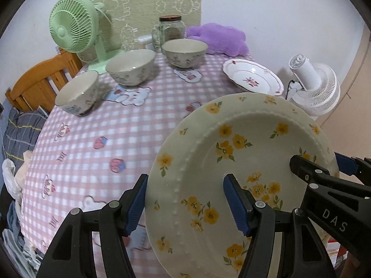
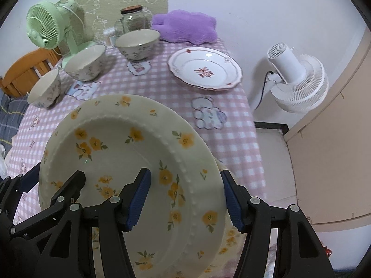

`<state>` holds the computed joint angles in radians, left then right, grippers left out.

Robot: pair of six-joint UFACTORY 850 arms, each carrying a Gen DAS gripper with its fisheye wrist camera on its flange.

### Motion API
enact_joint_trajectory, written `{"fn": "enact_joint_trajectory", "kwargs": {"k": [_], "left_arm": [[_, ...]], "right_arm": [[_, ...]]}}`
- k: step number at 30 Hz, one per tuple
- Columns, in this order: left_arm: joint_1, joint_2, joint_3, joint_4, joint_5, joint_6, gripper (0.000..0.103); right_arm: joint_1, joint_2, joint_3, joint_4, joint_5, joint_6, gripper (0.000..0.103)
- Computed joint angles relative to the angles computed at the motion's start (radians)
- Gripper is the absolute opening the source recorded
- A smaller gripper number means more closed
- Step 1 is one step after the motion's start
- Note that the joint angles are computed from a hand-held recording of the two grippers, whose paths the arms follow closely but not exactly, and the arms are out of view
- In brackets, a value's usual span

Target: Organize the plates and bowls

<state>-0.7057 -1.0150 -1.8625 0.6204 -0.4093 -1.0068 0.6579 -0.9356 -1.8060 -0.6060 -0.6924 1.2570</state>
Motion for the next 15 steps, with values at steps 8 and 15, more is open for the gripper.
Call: {"fn": "enact_joint_trajectory", "kwargs": {"k": [8,15], "left_arm": [[-0.044,-0.056,-0.067,-0.083,-0.019,0.039,0.065],[-0.066,-0.113,-0.134,-0.187,-0.046,0.118,0.066]], "right_arm": [[-0.027,0.080,0.169,-0.039,0.060,0.043,0.064],[-0.048,0.108,0.255,-0.021,0.087,0.031,0.064]]}}
